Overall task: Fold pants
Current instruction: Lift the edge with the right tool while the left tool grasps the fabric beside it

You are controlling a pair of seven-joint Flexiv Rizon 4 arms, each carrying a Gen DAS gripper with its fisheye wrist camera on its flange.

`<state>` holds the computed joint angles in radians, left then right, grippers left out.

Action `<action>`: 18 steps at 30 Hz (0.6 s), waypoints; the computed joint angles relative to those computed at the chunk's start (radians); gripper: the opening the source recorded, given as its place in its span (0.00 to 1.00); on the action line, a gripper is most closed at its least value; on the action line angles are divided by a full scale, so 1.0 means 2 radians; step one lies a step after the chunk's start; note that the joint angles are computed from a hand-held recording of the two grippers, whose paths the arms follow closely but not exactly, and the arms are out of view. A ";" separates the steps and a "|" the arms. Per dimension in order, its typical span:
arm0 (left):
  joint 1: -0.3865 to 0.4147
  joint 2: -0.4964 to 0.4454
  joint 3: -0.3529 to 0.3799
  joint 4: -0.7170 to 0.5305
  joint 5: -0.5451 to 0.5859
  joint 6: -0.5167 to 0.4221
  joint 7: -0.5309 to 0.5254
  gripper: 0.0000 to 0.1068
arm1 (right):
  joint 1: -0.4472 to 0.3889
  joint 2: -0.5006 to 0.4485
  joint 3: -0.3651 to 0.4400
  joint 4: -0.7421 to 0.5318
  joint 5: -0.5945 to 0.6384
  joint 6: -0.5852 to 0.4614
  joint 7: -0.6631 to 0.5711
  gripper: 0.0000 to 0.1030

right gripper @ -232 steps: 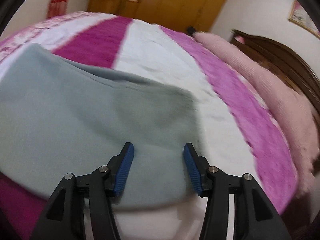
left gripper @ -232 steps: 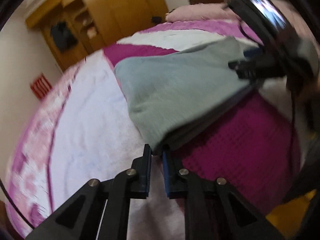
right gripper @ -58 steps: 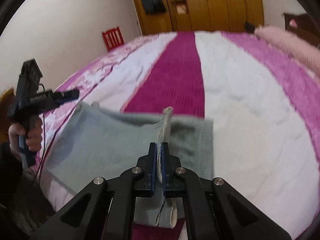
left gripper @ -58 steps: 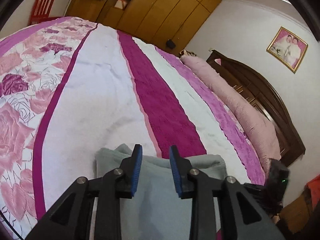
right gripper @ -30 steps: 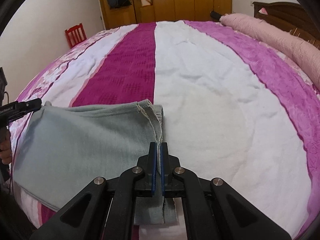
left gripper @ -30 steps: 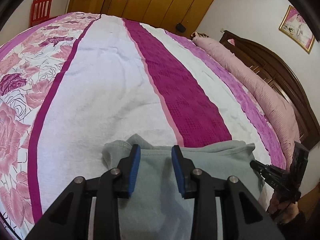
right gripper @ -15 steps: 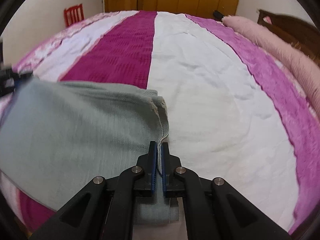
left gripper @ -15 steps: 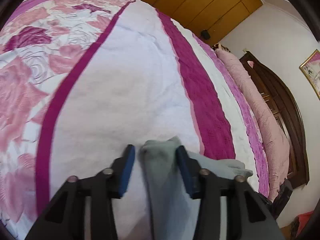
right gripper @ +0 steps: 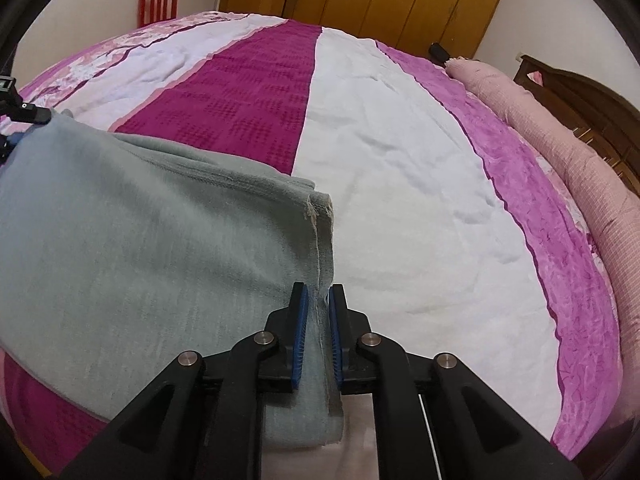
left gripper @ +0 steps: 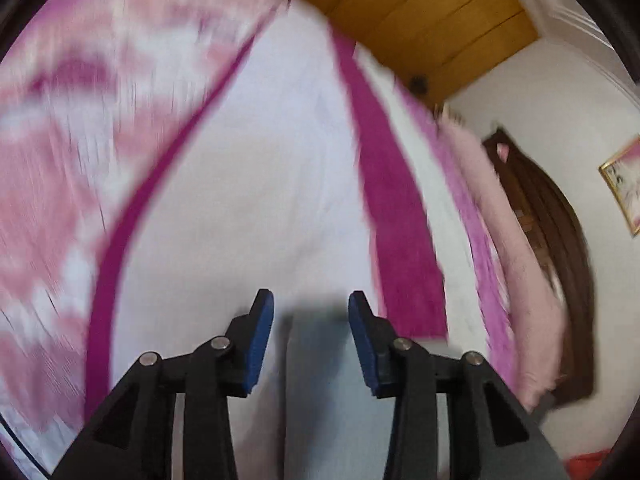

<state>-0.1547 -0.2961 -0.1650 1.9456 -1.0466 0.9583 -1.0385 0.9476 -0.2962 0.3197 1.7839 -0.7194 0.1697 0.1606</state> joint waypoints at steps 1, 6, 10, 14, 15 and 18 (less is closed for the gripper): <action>0.015 -0.008 -0.005 -0.006 -0.008 -0.049 -0.006 0.37 | 0.002 -0.003 0.000 -0.005 0.001 -0.007 -0.005 0.11; 0.003 -0.022 -0.019 -0.014 -0.063 -0.020 0.059 0.13 | 0.025 -0.023 -0.007 -0.050 0.012 -0.103 -0.022 0.48; -0.017 -0.021 -0.018 -0.013 -0.077 0.032 0.070 0.45 | 0.050 -0.005 -0.007 -0.048 -0.056 -0.149 0.016 0.57; -0.018 0.004 -0.009 0.016 -0.086 0.049 0.093 0.57 | 0.025 -0.039 0.019 -0.055 -0.190 -0.023 -0.004 0.58; -0.015 0.006 -0.004 0.018 -0.074 0.035 0.085 0.57 | 0.045 -0.066 0.000 -0.078 -0.214 0.007 -0.033 0.58; -0.001 0.008 0.011 0.023 -0.037 -0.014 0.034 0.57 | 0.126 -0.162 -0.070 -0.174 -0.268 0.019 -0.181 0.70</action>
